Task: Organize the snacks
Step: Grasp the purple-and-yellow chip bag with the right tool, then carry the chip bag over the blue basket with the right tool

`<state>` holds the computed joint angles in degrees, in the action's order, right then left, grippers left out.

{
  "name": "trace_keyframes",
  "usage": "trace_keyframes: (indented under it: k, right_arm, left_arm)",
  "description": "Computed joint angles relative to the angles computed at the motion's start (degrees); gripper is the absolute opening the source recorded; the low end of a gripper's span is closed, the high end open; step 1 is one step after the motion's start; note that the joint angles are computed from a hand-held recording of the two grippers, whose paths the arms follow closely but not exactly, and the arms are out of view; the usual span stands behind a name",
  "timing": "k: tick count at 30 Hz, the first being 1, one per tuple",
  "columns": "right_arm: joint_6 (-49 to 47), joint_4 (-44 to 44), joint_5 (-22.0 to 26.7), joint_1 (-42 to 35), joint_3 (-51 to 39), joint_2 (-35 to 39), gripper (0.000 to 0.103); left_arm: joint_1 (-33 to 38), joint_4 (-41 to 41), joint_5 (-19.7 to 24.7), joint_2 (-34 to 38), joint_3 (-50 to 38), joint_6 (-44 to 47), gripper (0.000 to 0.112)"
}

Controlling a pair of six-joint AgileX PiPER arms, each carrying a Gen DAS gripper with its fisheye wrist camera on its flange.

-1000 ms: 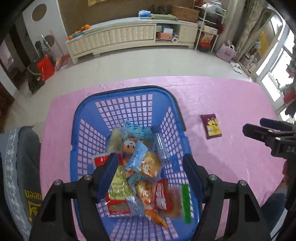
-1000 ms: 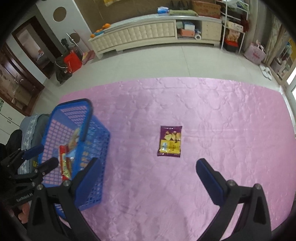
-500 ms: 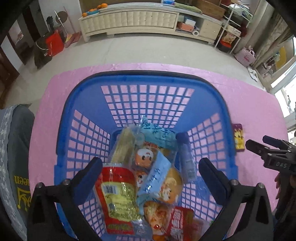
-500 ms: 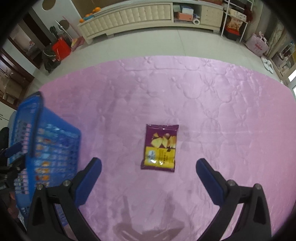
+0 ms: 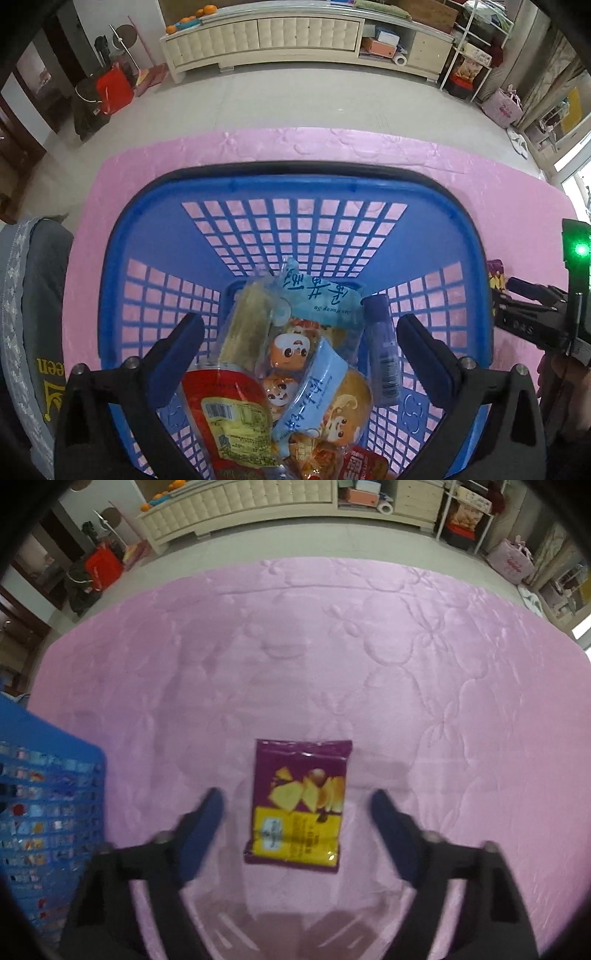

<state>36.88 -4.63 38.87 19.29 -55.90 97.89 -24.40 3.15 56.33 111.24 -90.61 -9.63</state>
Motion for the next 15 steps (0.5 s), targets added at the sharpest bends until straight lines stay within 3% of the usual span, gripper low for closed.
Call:
trace_keyframes:
  k: [4, 6, 10, 15]
  right_arm:
    - [2.1, -3.4, -0.3, 1.1, 0.8, -1.1, 0.062]
    - [2.6, -4.6, -0.4, 1.8, 1.3, -1.6, 0.052]
    - [0.6, -1.0, -1.1, 1.3, 1.6, -2.0, 0.052]
    - [0.1, 2.6, -0.5, 2.4, 4.5, -7.6, 0.051]
  left_arm:
    - [0.3, -0.4, -2.2, -1.0, 2.1, 1.1, 0.103]
    - [0.3, -0.5, -2.8, -1.8, 3.3, 1.3, 0.103]
    - [0.1, -1.1, -3.7, -4.1, 5.8, 1.5, 0.103]
    - [0.0, -0.8, -4.3, -9.2, 10.1, 0.8, 0.103]
